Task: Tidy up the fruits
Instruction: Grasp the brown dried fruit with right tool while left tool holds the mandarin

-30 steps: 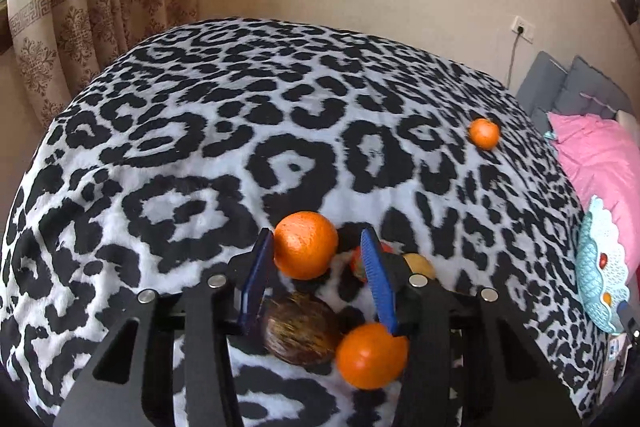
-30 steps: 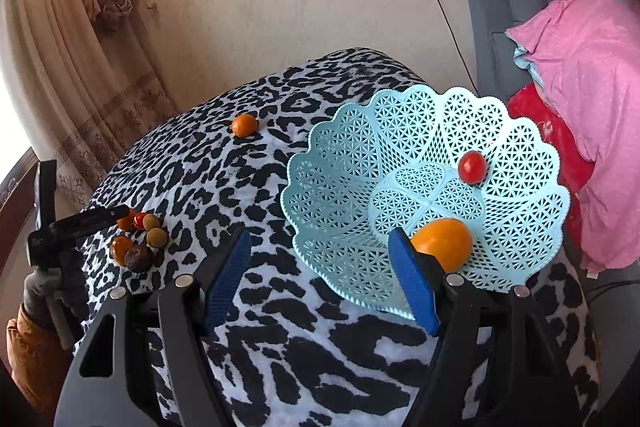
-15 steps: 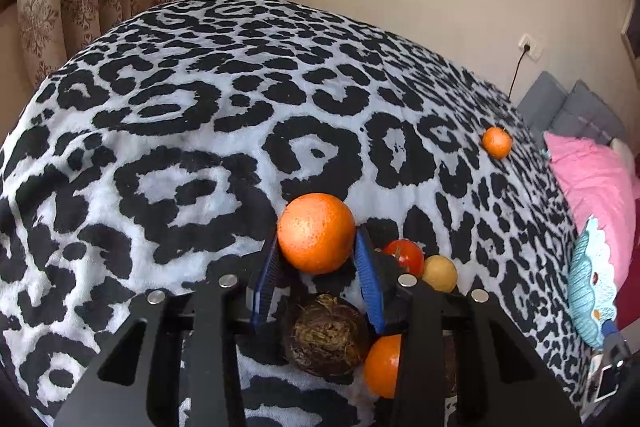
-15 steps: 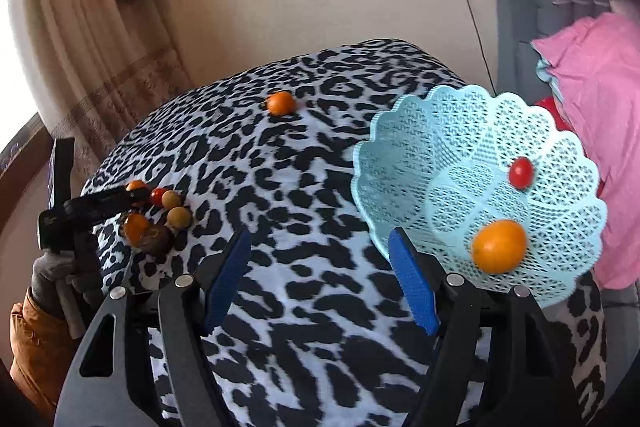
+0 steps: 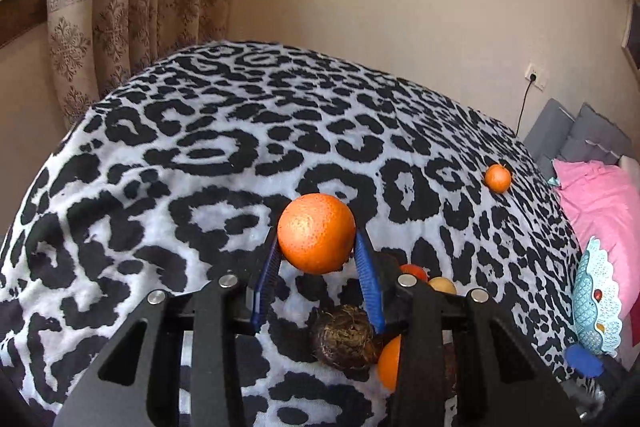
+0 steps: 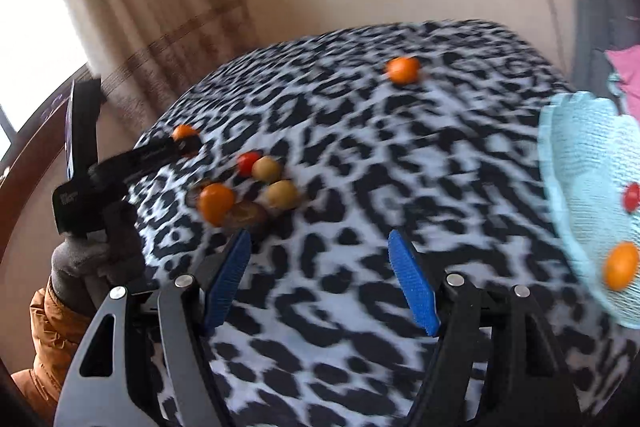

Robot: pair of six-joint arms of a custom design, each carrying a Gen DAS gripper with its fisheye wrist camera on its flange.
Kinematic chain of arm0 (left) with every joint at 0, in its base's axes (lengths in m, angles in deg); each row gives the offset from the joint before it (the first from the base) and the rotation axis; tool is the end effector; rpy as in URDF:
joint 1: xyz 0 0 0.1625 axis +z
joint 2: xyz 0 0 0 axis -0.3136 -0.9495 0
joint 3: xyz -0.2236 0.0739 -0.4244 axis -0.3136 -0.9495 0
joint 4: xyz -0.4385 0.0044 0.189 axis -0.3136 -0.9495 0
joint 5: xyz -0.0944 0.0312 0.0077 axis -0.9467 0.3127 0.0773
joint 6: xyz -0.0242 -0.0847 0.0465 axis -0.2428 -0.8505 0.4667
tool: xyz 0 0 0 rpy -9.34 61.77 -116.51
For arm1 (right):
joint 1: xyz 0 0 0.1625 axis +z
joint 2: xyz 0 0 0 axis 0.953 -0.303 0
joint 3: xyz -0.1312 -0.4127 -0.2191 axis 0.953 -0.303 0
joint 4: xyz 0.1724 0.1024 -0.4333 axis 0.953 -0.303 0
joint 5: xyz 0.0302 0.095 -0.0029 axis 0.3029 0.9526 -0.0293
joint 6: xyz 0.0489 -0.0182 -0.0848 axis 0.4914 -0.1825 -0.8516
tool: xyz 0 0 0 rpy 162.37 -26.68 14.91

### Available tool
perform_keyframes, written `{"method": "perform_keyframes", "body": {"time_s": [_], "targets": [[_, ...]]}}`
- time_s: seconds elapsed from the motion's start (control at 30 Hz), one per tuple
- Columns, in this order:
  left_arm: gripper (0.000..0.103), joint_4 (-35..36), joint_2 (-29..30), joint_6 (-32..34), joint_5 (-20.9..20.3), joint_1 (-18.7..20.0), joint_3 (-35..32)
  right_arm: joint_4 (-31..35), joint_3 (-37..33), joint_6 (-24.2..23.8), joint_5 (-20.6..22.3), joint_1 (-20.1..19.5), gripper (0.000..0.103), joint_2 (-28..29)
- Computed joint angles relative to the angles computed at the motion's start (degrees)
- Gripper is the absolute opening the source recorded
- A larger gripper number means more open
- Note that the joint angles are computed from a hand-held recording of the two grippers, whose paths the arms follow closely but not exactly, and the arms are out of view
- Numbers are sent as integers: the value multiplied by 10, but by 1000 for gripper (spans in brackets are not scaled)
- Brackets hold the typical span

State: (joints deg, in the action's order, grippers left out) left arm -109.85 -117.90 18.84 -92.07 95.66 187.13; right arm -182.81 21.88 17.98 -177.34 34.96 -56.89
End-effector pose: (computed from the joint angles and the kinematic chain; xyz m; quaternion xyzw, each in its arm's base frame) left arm 0.0144 -0.7448 0.2529 0.1619 0.8898 -0.3616 0.2266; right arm 0.2833 -0.6222 -0.0392 0.1324 -0.9057 0.3417 0.2133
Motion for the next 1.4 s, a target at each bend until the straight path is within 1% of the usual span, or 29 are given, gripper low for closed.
{"method": "perform_keyframes", "body": {"time_s": [0.2,0.27,0.33,0.37,0.57,0.67,0.73,0.8,1.1,1.4], "targets": [[37,-16,-4,0,-4,-1,6,80,-52,-6,26,2,73,32],[37,-16,-5,-3,-7,0,6,102,-72,-8,26,3,72,43],[37,-19,-7,-3,-8,0,8,118,-87,-8,25,3,69,52],[37,-21,-7,-3,-8,0,9,129,-96,-7,24,3,66,56],[37,-23,-10,-8,-10,2,10,150,-122,-6,21,-1,57,70],[37,-23,-9,-10,-10,2,9,148,-127,-7,22,-3,56,73],[37,-23,-9,-10,-9,2,9,148,-128,-10,25,-3,50,73],[37,-23,-9,-10,-9,2,9,145,-128,-14,17,-1,45,75],[37,-25,-9,-9,-9,2,10,119,-103,-14,12,4,45,65],[38,-32,-10,-4,-9,-1,16,69,-69,-3,7,8,45,47]]}}
